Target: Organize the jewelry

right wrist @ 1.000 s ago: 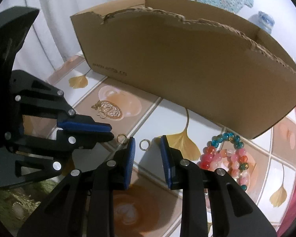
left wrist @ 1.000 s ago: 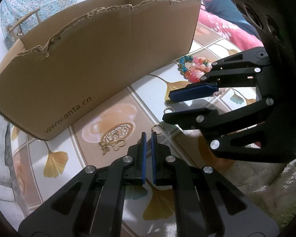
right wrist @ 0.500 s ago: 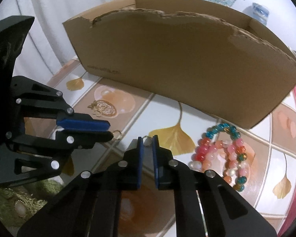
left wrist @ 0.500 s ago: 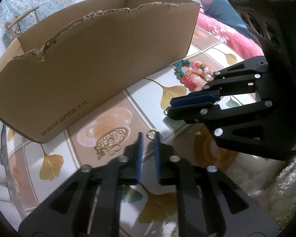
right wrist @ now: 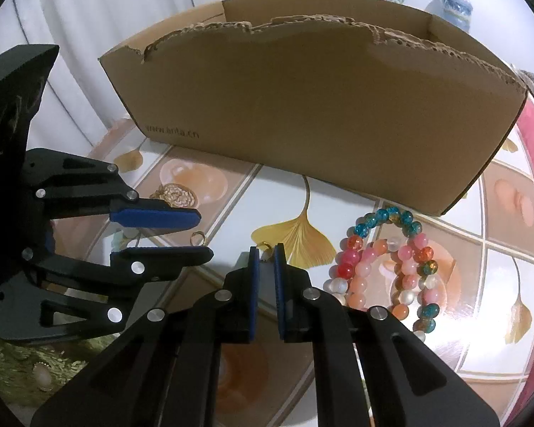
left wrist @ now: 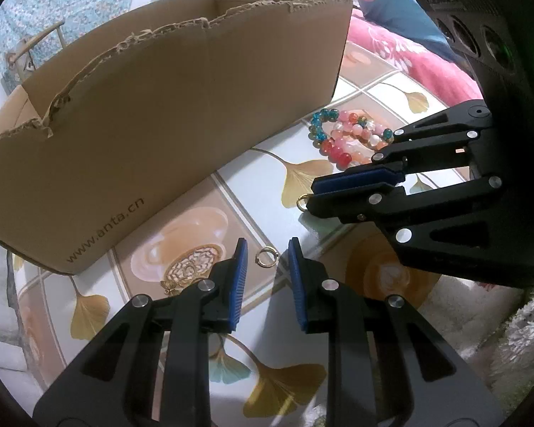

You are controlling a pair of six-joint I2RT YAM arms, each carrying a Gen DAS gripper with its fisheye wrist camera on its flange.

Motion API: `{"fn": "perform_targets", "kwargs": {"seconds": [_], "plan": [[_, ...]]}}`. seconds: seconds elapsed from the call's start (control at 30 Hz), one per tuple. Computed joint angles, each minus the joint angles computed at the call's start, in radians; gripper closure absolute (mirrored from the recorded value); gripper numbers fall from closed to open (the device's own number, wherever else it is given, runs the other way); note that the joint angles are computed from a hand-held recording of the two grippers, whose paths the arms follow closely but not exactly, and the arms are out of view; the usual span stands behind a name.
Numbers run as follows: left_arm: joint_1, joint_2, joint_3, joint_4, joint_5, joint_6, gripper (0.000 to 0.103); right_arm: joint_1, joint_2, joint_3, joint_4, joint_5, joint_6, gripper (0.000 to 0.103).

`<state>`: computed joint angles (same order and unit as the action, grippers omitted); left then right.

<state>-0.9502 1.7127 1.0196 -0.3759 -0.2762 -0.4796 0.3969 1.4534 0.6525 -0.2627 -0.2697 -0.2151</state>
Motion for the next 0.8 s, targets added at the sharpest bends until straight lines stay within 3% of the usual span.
{"fn": "perform_targets", "kwargs": {"seconds": [0.13,0.2,0.27,0.8], "plan": [[0.000,0.007,0.010,-0.012,-0.003,0.001,0.086,-0.037,-0.008,0.014,-0.045,-0.039,-0.018,0.092],[-0.001,0.011,0.014,-0.014,-0.001,-0.002,0.089,-0.038,-0.004,0.023,-0.054,-0.054,-0.019,0.080],[-0.002,0.012,0.015,-0.016,-0.002,-0.002,0.090,-0.032,-0.018,0.017,-0.052,-0.038,-0.027,0.076],[-0.008,-0.003,-0.002,-0.011,-0.012,0.010,0.093,0.094,0.029,0.012,0.039,0.086,0.012,0.077]]}}
